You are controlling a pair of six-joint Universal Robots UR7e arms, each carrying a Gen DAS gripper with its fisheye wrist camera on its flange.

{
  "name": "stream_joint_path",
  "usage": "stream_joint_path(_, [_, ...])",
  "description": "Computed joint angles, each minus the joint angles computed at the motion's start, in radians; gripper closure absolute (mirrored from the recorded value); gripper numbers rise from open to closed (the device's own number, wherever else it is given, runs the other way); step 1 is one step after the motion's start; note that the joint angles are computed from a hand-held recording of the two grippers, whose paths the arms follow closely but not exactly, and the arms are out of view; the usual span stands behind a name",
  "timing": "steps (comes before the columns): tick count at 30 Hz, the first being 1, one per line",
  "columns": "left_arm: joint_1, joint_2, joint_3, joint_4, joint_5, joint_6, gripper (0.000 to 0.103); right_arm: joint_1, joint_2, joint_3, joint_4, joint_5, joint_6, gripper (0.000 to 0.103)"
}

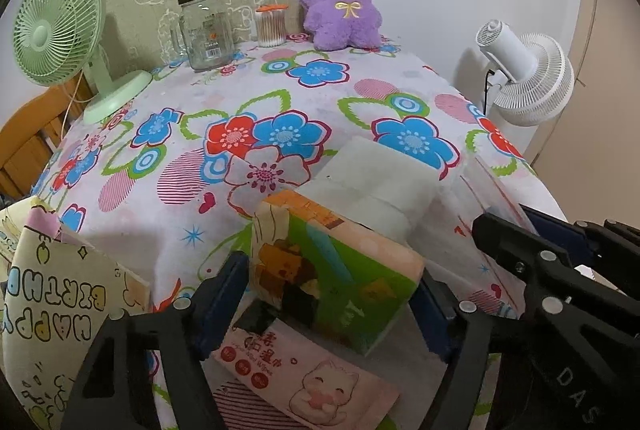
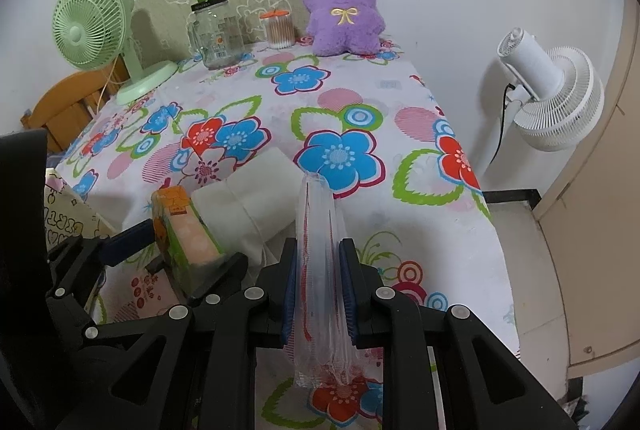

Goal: Organize soft objects
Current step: 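Grasp the green cartoon tissue pack with the left gripper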

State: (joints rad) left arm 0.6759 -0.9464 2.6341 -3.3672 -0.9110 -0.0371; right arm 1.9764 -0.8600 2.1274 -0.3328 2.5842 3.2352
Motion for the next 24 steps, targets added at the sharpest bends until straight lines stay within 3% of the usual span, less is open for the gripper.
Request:
stream_joint_path(2, [0.000,-0.008,0.003,0.006,0.000,-0.001,0.031,0.004,0.003,-0.003,0.004,0.001,0.006,0.080])
stream_joint_path(8, [-0.023,-0.032,0.025,0.001,0.006,-0.005,0.035,0.028,0.009,-0.008,0.013,0.010,0.026,0.080])
stream_joint_path(24, [-0.140,-0.189,0.113,0.078,-0.003,-0.068,0.035,0.148,0.020,-0.023,0.056,0.078,0.108,0.080])
